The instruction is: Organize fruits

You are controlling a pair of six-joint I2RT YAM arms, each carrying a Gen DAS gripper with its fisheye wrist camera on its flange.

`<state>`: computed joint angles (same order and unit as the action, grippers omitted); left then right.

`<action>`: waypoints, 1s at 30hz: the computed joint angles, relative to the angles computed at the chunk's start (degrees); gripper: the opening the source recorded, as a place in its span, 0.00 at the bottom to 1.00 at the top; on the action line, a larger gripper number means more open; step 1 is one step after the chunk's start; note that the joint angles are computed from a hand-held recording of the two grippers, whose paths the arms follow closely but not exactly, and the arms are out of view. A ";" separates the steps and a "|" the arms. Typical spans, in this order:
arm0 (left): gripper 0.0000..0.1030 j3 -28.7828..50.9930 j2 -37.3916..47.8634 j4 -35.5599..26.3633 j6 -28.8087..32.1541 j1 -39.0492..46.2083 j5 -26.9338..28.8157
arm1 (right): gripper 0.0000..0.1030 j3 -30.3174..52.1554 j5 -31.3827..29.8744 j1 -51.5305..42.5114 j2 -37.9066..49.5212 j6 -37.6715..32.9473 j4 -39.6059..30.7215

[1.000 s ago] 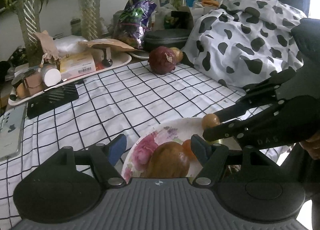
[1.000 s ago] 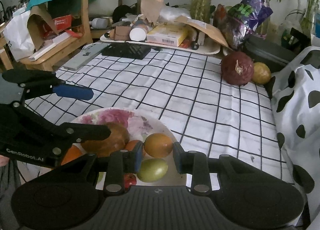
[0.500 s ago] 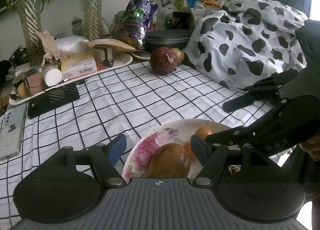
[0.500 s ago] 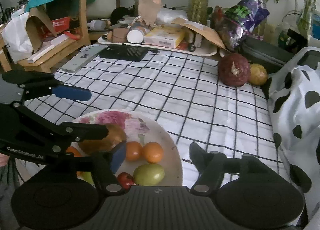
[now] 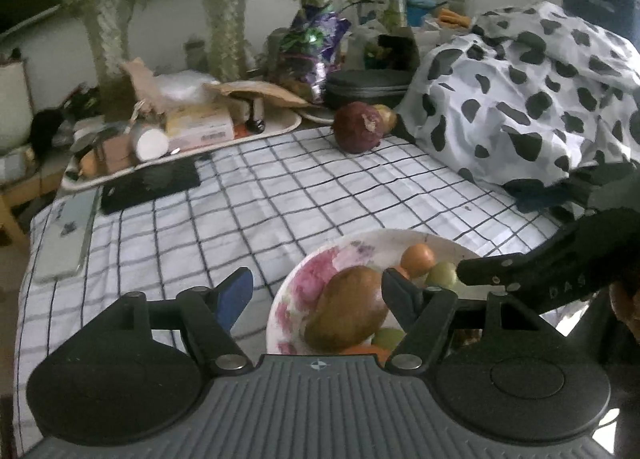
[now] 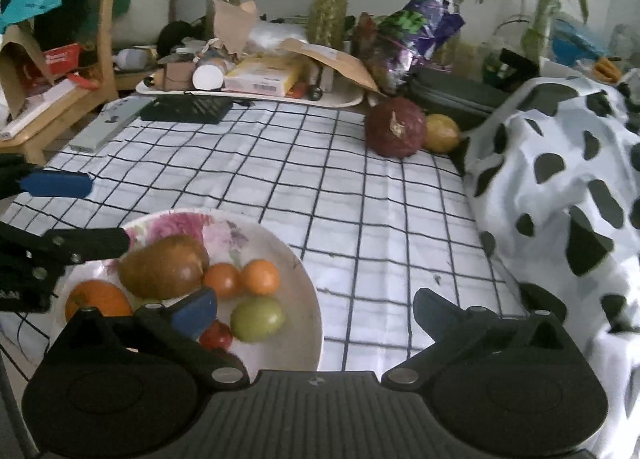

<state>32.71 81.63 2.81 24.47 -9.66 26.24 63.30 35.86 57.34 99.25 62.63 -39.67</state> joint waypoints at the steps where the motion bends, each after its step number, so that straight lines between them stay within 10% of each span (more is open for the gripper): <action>1: 0.68 -0.55 -1.11 -0.71 -0.40 0.31 -0.39 | 1.00 0.73 0.42 0.70 0.37 1.68 -1.62; 16: 0.68 -6.38 -16.59 -12.15 -2.66 1.99 -5.77 | 1.00 11.59 -0.44 10.02 6.48 23.35 -20.91; 30: 1.00 -6.87 -17.61 -18.32 -2.12 2.43 -8.82 | 1.00 18.41 -3.87 13.98 11.09 30.21 -29.55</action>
<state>25.84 64.02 -15.51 22.35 -7.23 17.41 81.71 31.99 71.32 110.35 92.84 -69.22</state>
